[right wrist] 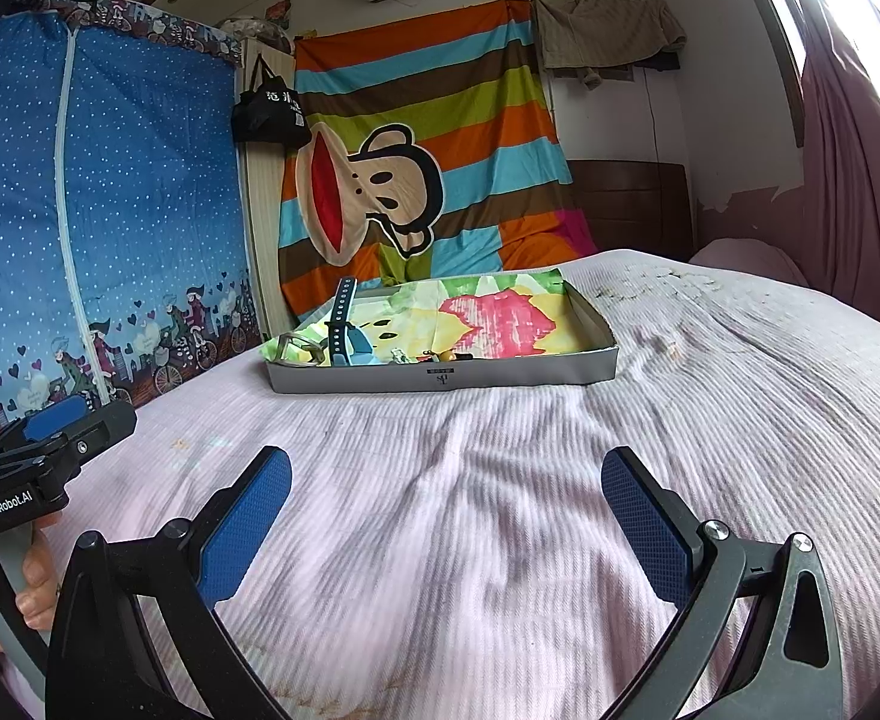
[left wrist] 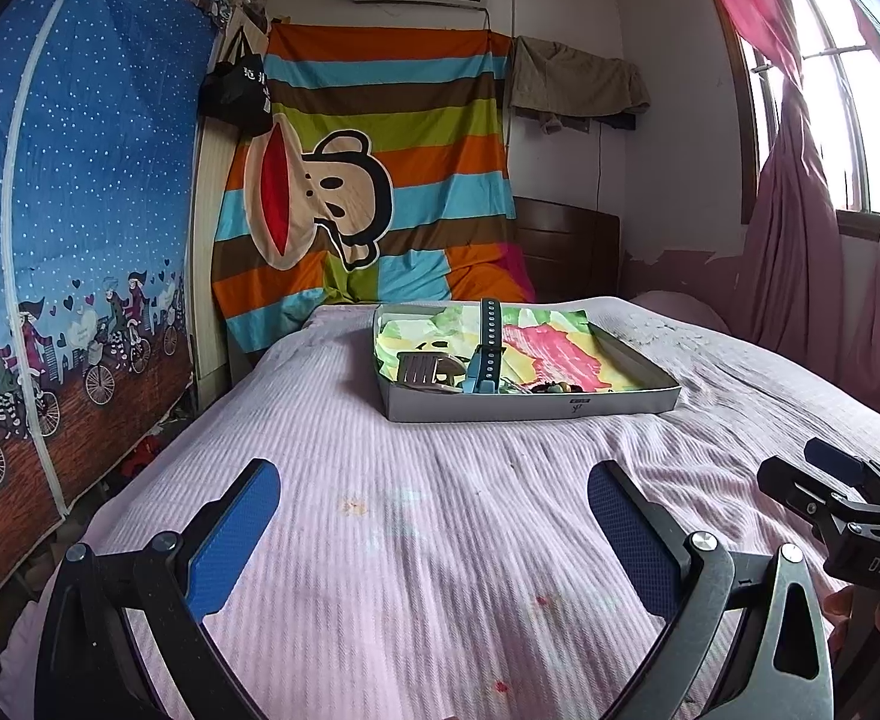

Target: Organize jewelry

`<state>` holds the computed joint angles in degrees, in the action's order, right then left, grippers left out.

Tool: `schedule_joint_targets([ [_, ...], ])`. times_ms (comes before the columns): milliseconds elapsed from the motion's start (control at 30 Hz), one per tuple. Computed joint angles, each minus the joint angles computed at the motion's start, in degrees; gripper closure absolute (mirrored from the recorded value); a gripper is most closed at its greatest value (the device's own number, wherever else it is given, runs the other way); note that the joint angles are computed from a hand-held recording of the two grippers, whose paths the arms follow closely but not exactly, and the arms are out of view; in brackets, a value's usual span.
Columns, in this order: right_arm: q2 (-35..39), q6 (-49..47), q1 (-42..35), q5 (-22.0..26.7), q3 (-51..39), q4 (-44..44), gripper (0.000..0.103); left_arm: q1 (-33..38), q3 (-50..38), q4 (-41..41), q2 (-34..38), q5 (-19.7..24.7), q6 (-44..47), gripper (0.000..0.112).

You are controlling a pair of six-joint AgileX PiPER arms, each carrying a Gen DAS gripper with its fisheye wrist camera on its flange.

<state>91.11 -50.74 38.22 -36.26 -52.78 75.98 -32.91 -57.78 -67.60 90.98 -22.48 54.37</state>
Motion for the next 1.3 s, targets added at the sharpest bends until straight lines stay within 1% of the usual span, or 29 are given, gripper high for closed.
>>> schedule_joint_targets([
  [1300, 0.0, 0.1, 0.0, -0.1, 0.1, -0.2, 0.002, -0.1, 0.4, 1.0, -0.2, -0.3, -0.9, 0.009],
])
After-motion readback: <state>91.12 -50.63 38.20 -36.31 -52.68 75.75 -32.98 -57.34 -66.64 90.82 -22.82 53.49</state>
